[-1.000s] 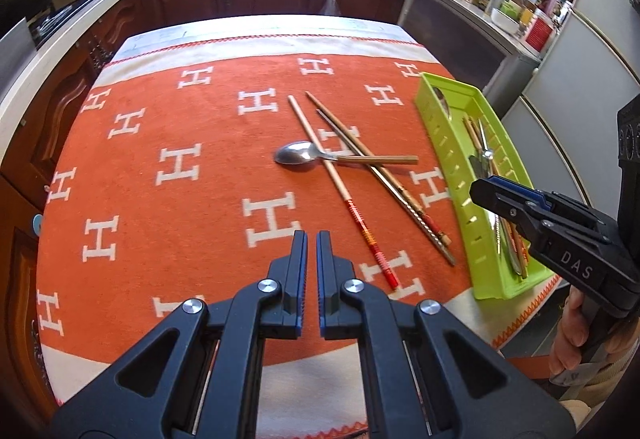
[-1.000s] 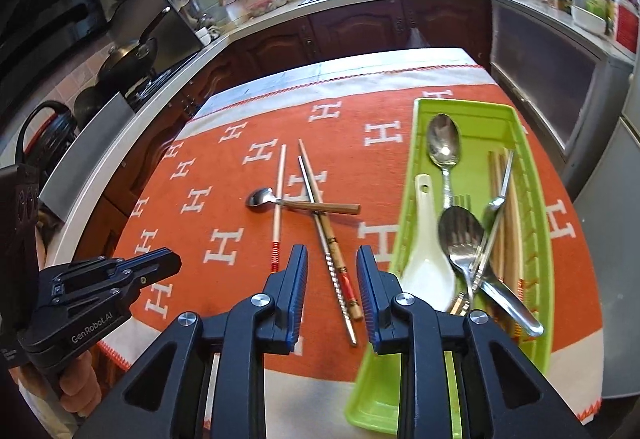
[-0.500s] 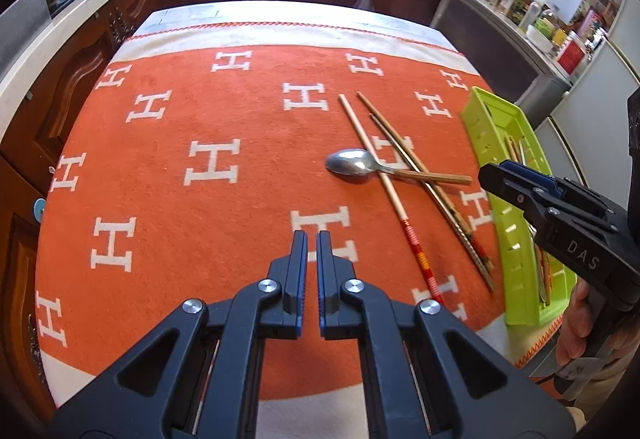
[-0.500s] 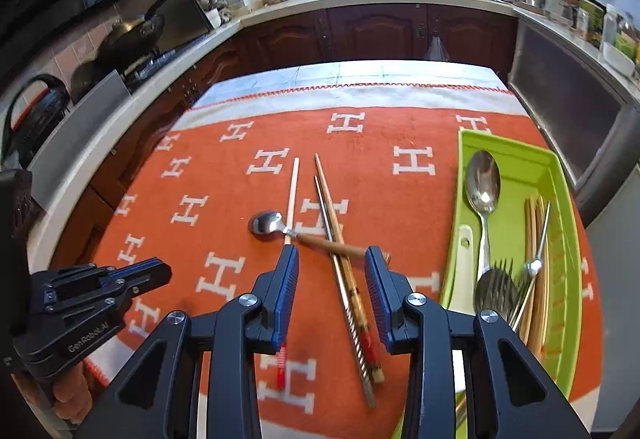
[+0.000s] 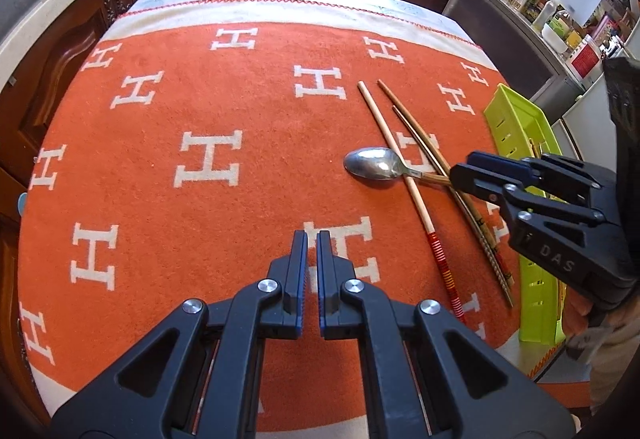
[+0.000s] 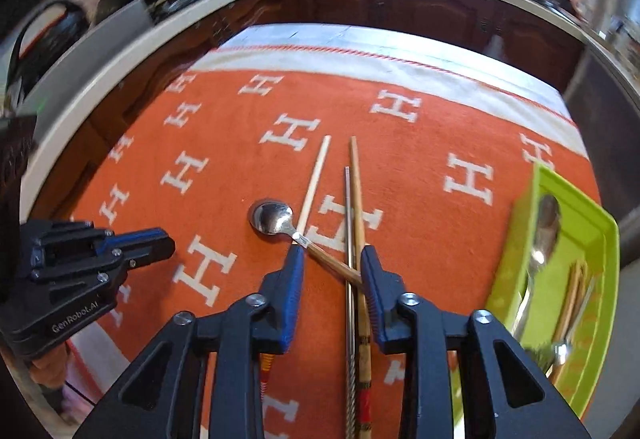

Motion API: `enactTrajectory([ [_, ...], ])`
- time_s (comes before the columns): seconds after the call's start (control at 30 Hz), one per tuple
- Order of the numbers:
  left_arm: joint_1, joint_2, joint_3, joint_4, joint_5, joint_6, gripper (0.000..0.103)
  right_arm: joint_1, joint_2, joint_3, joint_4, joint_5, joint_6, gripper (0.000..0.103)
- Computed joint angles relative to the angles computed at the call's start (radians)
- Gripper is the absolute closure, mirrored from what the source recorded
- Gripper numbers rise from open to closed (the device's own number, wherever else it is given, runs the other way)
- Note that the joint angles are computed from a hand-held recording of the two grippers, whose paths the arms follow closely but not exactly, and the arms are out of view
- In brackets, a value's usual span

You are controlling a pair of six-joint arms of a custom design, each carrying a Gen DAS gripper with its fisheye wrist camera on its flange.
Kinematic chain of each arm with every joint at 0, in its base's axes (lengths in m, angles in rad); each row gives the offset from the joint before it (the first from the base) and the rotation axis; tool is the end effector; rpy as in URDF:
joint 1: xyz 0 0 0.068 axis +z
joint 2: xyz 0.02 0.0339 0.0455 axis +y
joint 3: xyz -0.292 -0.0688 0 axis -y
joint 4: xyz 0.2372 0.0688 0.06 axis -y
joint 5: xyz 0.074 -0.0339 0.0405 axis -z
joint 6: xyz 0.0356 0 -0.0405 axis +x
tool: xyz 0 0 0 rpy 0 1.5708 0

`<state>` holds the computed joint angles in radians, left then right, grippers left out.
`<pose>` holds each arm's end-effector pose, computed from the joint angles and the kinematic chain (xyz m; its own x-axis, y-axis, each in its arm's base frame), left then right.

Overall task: Organize utensils
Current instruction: 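Move both open tools back over the chopsticks and wooden-handled spoon, then grasp the red-striped chopstick with the left tool while the right tool grasps the wooden-handled spoon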

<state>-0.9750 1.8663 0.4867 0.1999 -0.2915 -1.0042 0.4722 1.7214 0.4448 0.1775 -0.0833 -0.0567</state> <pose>0.1489 -0.2014 0.0714 -0.8955 -0.1193 -0.4288 -0.0452 0.9828 -0.1790 0.2122 0.1117 0.0951 -0.7645 -0.4538 -0.4579 -0.5311 0.8459 0.0482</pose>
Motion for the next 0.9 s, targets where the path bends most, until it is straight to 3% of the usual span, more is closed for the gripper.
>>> enactTrajectory([
  [0.3, 0.038, 0.021, -0.023, 0.043, 0.021, 0.012, 0.102, 0.009, 0.162, 0.153, -0.117, -0.028, -0.162, 0.086],
  [0.53, 0.044, 0.025, -0.03, 0.056, 0.028, 0.016, 0.102, 0.053, 0.221, 0.199, -0.174, 0.03, -0.267, 0.086],
  [0.6, 0.044, 0.03, -0.023, 0.054, 0.032, 0.017, 0.102, 0.059, 0.232, 0.214, -0.18, 0.035, -0.269, 0.086],
  [0.7, 0.037, 0.029, -0.017, 0.049, 0.031, 0.017, 0.102, 0.088, 0.233, 0.205, -0.159, 0.062, -0.266, 0.096],
  [0.77, 0.032, 0.025, -0.009, 0.038, 0.028, 0.022, 0.102, 0.118, 0.224, 0.185, -0.132, 0.103, -0.23, 0.097],
  [0.9, 0.029, 0.018, 0.011, 0.018, 0.032, 0.033, 0.102, 0.081, 0.164, 0.141, -0.11, 0.045, -0.11, 0.097],
])
